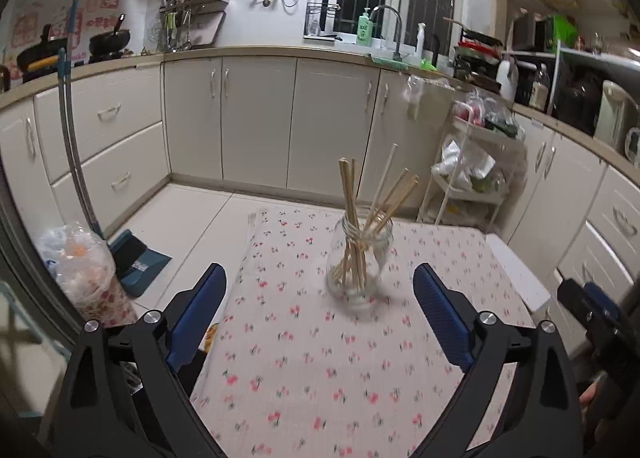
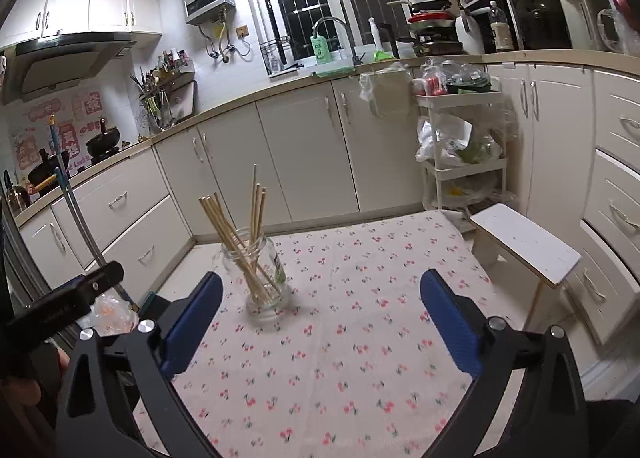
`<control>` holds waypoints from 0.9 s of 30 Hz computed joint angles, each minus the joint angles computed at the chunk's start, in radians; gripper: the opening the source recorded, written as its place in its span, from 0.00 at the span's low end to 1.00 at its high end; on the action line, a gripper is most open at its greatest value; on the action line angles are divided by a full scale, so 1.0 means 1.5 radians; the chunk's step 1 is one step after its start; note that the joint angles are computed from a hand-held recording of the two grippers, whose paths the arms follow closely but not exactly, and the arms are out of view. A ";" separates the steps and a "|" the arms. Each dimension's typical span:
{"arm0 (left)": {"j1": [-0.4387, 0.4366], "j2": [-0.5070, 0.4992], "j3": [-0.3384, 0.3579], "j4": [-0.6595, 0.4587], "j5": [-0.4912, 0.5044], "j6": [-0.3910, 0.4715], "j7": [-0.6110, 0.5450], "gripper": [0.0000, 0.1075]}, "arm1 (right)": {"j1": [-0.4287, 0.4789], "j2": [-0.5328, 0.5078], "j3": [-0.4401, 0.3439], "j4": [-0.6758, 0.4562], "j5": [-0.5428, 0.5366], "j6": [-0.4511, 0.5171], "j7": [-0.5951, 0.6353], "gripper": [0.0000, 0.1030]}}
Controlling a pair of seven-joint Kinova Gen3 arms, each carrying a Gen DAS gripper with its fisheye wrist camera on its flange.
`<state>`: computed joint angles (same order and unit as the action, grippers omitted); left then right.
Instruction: Organize utensils
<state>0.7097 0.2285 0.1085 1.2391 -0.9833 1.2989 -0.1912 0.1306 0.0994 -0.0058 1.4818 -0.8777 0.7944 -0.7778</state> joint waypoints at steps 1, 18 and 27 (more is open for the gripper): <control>0.013 0.003 0.005 -0.012 -0.004 0.027 -0.008 0.87 | 0.003 -0.009 0.004 -0.001 0.008 0.015 -0.008 0.93; 0.230 0.020 0.051 -0.189 0.029 0.364 0.007 0.89 | -0.002 -0.185 0.146 -0.025 0.111 0.324 -0.148 0.93; 0.361 0.048 0.033 -0.255 -0.060 0.456 0.029 0.89 | -0.034 -0.245 0.206 -0.014 0.154 0.391 -0.153 0.93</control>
